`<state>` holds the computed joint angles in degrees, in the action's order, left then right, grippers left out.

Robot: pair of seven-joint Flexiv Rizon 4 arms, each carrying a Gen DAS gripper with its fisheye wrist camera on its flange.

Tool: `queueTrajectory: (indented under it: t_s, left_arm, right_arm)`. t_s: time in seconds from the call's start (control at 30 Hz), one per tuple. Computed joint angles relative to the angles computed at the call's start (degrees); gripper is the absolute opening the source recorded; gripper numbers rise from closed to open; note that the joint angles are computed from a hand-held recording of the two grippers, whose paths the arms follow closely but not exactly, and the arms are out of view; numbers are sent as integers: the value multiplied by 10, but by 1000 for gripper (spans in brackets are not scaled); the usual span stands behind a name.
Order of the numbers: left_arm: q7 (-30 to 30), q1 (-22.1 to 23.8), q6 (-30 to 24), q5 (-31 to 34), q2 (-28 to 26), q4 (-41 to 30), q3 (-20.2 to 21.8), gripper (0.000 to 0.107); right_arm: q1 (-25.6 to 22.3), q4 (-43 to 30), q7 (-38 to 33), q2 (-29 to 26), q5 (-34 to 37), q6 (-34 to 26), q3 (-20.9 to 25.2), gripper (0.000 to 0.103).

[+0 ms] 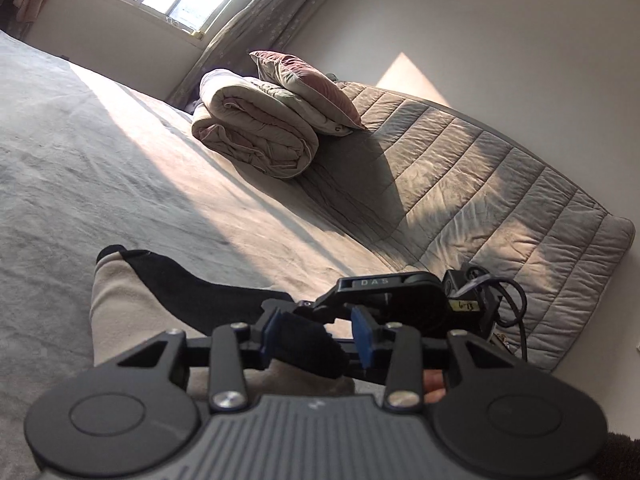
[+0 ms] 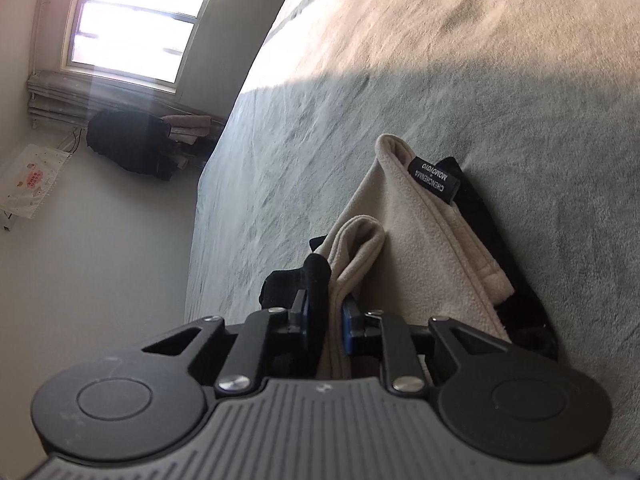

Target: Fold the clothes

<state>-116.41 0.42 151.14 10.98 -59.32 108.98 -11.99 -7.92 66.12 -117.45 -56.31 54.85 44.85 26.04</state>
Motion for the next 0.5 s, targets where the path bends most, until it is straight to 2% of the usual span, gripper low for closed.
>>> queueTrajectory:
  t_s: [0.13,0.2,0.27,0.37,0.5]
  left_arm:
    - [6,-15,26,-84,10,33,17,37]
    - [0,-20,35,-124,8,41,20,21]
    - [-18,-18,39,-142,-4,37,16,9]
    - [-35,-19,28,-151,-16,24,13,5]
    - [-15,-39,6,-149,-22,3,22,3]
  right_arm:
    - [-12,-10,-27,-1,20,-4,13,18]
    - [-15,-17,-31,-2,30,-6,15,18]
    - [-17,-26,-27,-6,38,-9,13,18]
    - [-19,-42,-15,-15,46,-11,10,18]
    - [-20,-59,-9,-26,47,-14,6,18]
